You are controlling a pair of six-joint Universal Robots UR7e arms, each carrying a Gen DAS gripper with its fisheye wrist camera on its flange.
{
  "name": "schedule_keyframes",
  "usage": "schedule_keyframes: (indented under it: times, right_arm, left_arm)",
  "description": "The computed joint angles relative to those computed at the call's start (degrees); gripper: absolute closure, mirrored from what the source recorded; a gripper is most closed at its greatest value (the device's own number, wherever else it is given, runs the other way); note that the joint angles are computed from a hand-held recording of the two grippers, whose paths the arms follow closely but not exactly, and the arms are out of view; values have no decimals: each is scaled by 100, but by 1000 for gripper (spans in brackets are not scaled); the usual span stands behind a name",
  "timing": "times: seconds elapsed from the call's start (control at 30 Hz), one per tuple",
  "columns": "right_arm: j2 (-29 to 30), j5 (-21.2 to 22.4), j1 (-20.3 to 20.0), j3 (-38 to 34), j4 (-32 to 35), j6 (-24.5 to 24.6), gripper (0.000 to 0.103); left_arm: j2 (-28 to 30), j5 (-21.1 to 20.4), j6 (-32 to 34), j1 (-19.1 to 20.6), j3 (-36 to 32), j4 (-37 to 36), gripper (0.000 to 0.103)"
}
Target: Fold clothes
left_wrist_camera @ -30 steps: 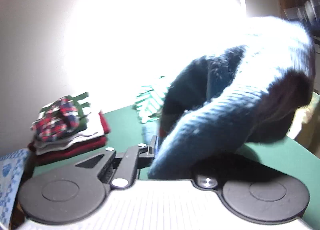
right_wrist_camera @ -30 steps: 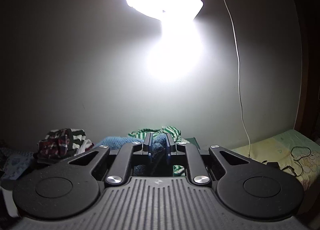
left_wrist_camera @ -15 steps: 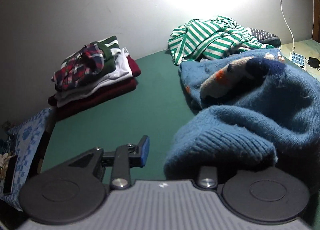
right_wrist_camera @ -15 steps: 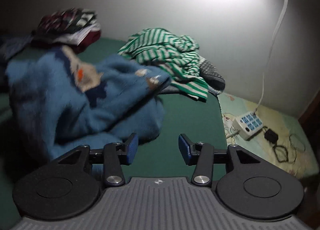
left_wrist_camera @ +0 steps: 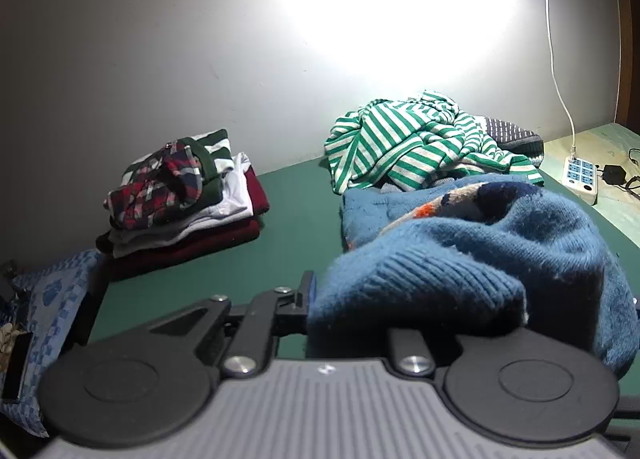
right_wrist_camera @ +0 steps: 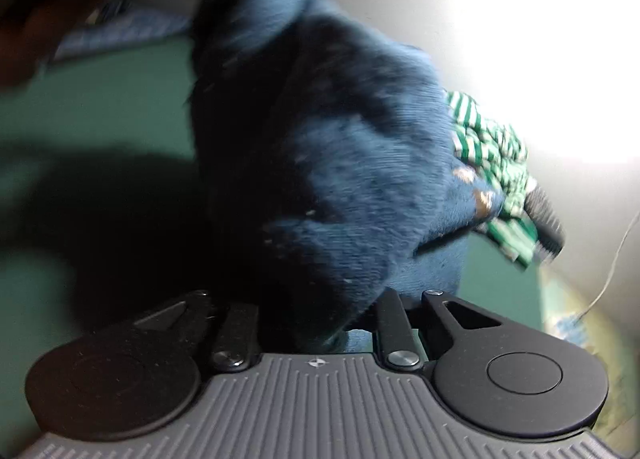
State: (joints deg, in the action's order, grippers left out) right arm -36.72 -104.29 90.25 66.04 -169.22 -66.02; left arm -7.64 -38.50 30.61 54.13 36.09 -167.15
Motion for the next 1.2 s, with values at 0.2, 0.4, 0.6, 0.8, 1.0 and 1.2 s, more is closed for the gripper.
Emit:
schedule_keyframes:
  times: [0.2,0.4,0.6,0.8,1.0,1.2]
  right_arm:
    - [-587,621,56,176,398,1046,89]
    - [-1147,1075,219,577,114,1511,89]
    - [-1565,1760,277,936,12,2028,89]
    - [-1548,1365,312,894,151,2385,88]
    - [-863,171,296,585,-474,3153,74]
    - [-34,-1150,254,-354,-862,3727,65]
  left_arm:
    - [-564,-76,159,-99,915,-741,89]
    - [-1319,-164,749,-307,2042,-1893,88]
    - [-2015,-436,1135,-510,2961,-2696,88]
    - [-2301,-410,881,-461,3365,-2382,81]
    - [-1672,-331,-102,-43,2245,-499,79]
    - [-720,-446,-542,296,513,1078,53]
